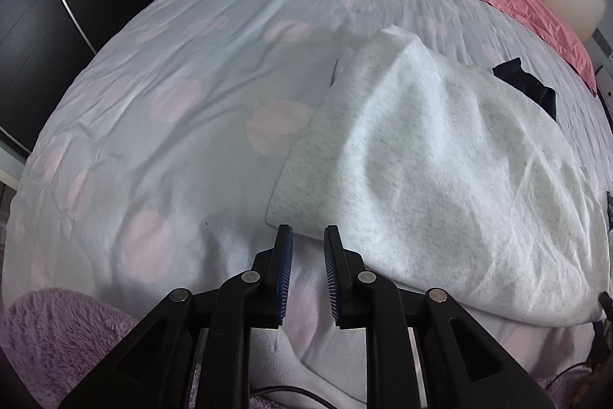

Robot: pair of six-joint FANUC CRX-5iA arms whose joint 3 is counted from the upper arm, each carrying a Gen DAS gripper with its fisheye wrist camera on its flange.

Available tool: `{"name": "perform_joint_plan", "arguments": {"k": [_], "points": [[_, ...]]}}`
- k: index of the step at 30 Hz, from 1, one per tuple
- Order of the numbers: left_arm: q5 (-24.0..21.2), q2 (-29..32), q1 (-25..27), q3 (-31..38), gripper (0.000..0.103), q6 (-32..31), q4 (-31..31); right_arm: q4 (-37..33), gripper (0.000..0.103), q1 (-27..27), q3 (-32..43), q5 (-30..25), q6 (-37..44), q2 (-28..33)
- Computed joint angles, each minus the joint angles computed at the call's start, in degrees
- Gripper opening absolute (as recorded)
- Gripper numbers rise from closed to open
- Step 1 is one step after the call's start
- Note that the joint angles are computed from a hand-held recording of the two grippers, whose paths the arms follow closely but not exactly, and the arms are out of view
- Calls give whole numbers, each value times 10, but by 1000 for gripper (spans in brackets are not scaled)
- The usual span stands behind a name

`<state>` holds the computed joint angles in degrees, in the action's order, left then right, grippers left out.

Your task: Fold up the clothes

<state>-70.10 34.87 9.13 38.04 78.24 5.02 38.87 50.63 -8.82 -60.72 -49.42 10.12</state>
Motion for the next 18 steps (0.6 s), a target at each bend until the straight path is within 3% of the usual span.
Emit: {"name": "perform_joint_plan", "arguments": {"k": [3,7,10,14,18], "points": [[3,7,-4,13,22,-2,-3,21,31,10,-4,-25,-22,-4],[5,21,-12,44,22,-13,-13,46,32,25,15,-108,-34,7],[-2,45,-20,84,24,-24,-18,79,40,21,17,-134,-23,10],[-7,79,-32,139,26,-46,-19,89,43,-18,9,-61,43,6],[-47,135,-42,234,27,-77,-14,58,43,-65,11,31,133,7]]}}
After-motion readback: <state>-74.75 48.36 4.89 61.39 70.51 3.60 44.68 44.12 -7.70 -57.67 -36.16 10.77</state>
